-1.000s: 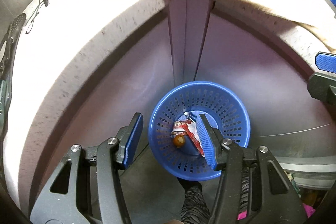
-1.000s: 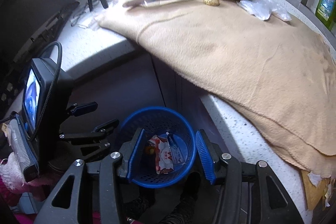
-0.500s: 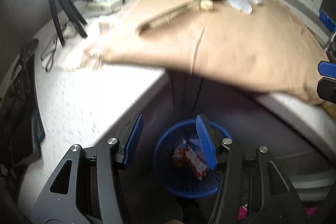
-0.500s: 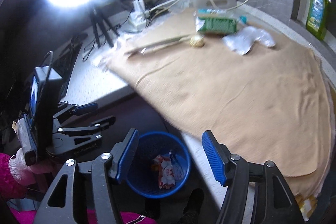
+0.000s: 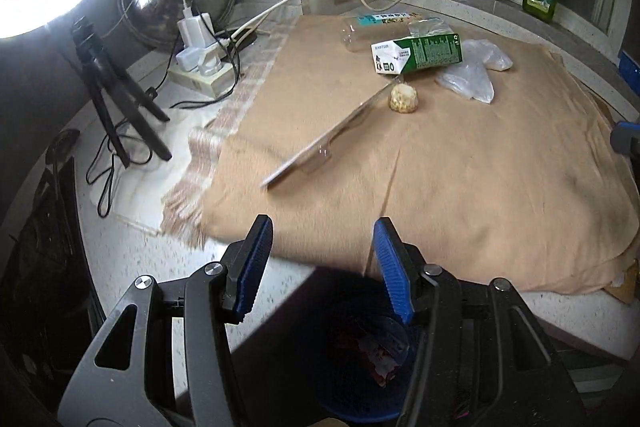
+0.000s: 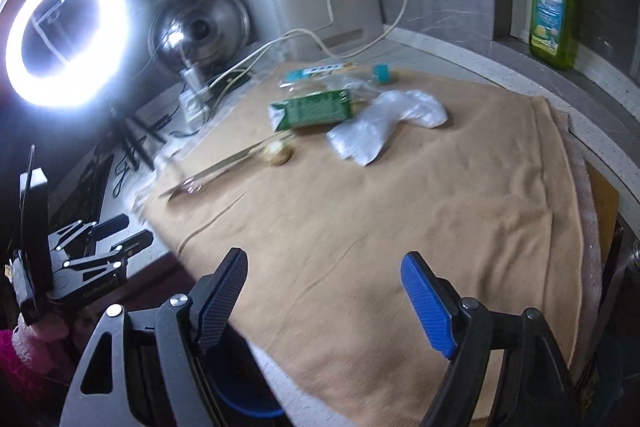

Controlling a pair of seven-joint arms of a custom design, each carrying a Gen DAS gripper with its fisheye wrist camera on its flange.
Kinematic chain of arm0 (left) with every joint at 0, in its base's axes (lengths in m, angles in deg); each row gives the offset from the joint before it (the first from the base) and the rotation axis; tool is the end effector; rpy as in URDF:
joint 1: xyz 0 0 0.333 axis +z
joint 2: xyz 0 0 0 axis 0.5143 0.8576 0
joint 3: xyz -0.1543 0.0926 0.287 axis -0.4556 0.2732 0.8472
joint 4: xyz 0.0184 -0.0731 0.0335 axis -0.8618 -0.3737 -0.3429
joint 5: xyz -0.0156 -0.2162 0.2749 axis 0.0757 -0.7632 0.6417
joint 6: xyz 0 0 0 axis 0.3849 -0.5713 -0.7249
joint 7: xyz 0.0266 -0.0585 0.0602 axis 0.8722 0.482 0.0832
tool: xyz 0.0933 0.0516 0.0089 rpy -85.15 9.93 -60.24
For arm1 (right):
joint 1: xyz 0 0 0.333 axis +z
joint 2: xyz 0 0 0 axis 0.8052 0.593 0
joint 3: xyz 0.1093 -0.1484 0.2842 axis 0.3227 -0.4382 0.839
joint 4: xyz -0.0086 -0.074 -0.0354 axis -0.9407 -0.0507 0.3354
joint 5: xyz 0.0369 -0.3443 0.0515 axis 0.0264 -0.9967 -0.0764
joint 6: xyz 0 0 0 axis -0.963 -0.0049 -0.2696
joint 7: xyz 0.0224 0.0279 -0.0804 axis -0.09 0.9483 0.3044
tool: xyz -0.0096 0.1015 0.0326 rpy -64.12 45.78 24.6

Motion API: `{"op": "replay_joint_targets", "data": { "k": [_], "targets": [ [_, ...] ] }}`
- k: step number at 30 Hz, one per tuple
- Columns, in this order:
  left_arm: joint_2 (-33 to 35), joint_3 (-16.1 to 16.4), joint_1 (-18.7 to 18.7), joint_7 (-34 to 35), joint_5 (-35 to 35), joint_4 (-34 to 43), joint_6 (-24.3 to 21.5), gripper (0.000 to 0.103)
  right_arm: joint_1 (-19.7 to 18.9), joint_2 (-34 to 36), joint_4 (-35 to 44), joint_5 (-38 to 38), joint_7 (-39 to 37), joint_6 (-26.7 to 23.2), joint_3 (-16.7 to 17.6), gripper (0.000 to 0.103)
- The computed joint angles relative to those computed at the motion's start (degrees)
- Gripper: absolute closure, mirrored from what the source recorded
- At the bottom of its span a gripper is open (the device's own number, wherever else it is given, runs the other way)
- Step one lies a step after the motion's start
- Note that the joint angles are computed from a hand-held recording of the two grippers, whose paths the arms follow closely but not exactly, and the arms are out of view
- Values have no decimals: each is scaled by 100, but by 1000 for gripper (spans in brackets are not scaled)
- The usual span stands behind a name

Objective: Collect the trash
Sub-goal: 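Raise both tools back up over the cloth, then grasp the clear plastic strip with the left tool while the right tool grasps the plastic bag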

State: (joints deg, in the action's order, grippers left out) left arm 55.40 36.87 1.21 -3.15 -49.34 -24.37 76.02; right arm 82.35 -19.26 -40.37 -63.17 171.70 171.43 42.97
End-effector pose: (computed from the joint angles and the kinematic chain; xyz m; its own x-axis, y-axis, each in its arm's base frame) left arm 0.5603 -0.3748 0.4633 -0.2732 -0.9581 -0.0860 -0.7497 0.2681 -0.6050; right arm 0.5123 0.3578 0.4959 0.0483 -0.9752 -0.2158 -0.7999 0.0917 -0.5931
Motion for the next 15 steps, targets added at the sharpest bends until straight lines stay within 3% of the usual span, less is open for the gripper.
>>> {"op": "replay_joint_targets", "data": {
  "k": [8,15],
  "targets": [
    [754,-113,84,958,-525,1336,-624,49,-492,427,520,860,-912,-3,79,17],
    [1744,-199,73,2176,-1334,3052,-1722,49,-1012,1099,1333,2147,-1898,-123,389,17]
  ]
}}
